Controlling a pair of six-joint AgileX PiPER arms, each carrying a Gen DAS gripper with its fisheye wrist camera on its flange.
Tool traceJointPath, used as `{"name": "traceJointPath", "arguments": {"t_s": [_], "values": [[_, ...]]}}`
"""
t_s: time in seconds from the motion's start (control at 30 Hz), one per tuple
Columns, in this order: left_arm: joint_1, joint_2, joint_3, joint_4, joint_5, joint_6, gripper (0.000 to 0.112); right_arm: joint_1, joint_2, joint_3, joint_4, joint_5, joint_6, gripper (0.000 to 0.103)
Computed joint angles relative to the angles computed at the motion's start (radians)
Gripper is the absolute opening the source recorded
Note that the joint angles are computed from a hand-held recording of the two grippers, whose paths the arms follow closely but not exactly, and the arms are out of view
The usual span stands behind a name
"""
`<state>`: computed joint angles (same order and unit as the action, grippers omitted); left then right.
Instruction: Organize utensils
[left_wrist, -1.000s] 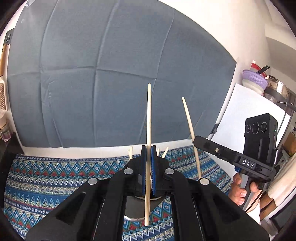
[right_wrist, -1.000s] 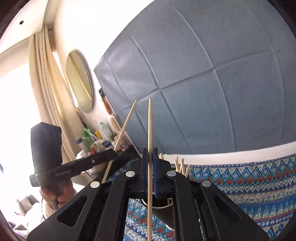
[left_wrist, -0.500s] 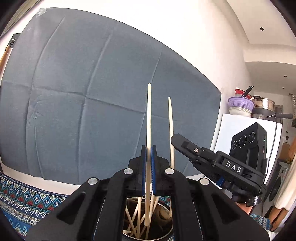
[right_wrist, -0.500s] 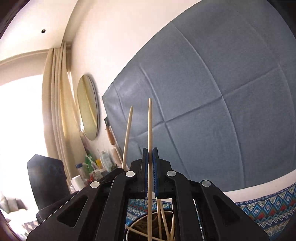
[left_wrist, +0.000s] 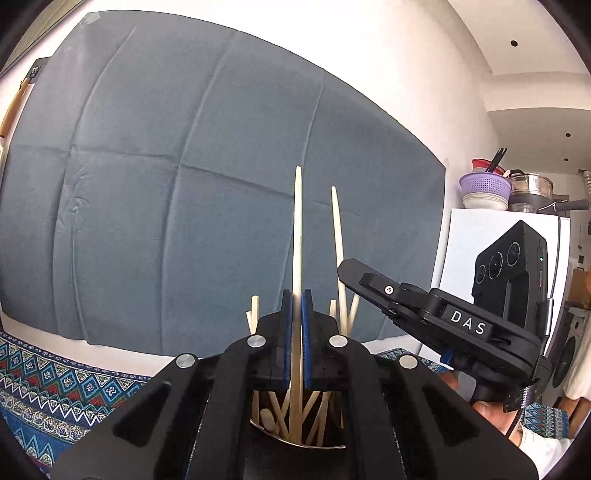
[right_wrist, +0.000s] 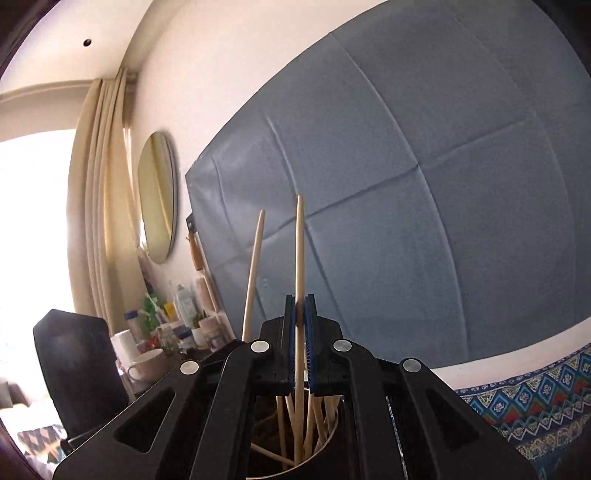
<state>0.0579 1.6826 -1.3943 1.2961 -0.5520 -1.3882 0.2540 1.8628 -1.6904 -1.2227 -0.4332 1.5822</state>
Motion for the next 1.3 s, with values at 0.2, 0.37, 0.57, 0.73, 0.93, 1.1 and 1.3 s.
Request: {"name": "traceJointPath", "arguments": {"t_s": [0.2,0.37,0.57,0.73,0.93,1.1,1.3], "values": [[0.007,0.01,0.019,-0.01,-0.01,0.029,0.005,-0.015,0.0,0.011,-0.018,-0.044,0.015,0.005],[0.005,-0.006,0.05,-0.047,-0.007,0.094,0.005,-0.017,-0.014,0.034,-0.018,-0.043,-0.009,0.005],[0.008,-0.01,0.053,-0.042,-0.007,0.068,0.006,-0.006,-0.027,0.056,0.024,-0.012,-0.093,0.008],[0.012,-0.024,0.067,-0.074,-0.004,0.103,0.028,-0.012,-0.041,0.066,0.04,-0.022,-0.116,0.009],[0.001,-0.046,0.074,-0.081,0.033,0.112,0.06,-0.019,-0.065,0.098,0.109,-0.027,-0.158,0.047],[-0.003,-0.075,0.073,-0.052,0.059,0.079,0.081,-0.015,-0.085,0.102,0.091,-0.016,-0.124,0.065],[-0.026,-0.17,0.104,0.025,0.156,0.122,0.097,-0.011,-0.156,0.131,0.115,0.015,-0.128,0.089]]}}
